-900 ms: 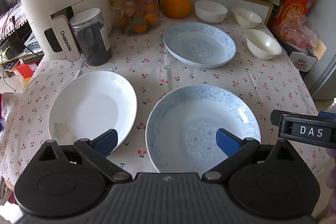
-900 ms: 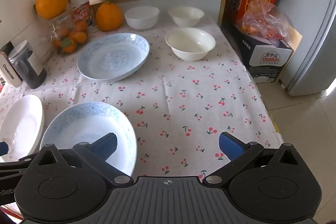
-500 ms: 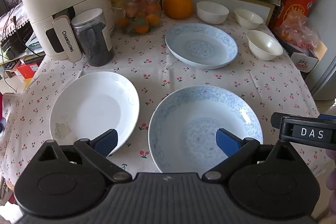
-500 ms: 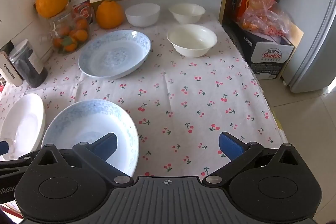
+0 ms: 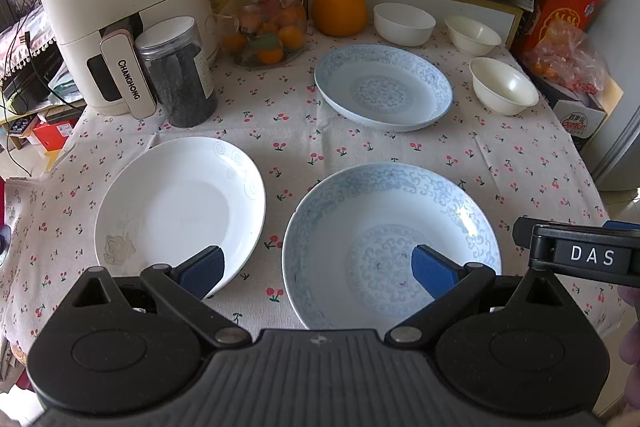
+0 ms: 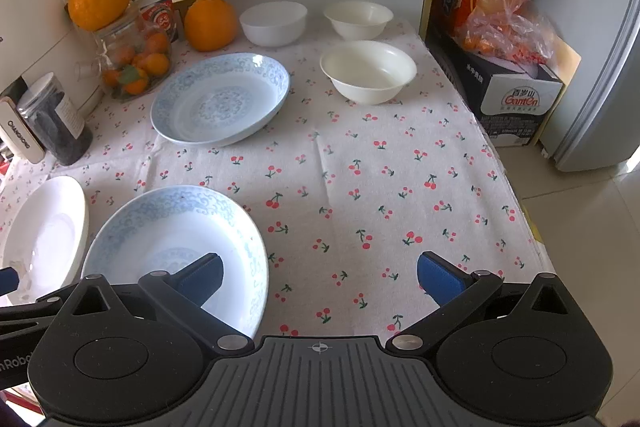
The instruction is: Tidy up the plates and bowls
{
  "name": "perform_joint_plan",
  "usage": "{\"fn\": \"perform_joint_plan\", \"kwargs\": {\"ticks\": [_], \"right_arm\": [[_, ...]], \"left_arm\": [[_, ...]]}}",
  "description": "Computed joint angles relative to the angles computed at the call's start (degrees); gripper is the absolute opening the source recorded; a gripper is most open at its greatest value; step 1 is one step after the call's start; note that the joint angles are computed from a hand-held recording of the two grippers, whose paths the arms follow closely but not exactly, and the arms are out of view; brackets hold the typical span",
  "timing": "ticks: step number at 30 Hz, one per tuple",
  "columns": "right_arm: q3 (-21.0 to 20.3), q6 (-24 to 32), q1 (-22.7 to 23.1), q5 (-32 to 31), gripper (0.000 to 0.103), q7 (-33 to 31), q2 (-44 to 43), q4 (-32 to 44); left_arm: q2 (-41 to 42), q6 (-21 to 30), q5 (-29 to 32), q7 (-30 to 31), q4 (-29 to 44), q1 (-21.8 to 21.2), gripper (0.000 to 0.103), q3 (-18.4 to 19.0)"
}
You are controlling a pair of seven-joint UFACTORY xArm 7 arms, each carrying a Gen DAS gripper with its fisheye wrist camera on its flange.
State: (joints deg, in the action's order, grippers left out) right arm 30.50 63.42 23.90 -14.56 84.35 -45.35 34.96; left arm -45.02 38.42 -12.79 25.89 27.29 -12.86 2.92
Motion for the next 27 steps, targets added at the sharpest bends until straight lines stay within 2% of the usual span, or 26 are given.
{"fn": "perform_joint_plan", "kwargs": {"ticks": [27], "right_arm": [[-0.3, -0.6, 0.2, 0.4, 0.103, 0.0, 0.1, -0.2]], "left_arm": [[0.0, 0.1, 0.0, -0.1, 0.0, 0.1, 0.100, -0.1]]}}
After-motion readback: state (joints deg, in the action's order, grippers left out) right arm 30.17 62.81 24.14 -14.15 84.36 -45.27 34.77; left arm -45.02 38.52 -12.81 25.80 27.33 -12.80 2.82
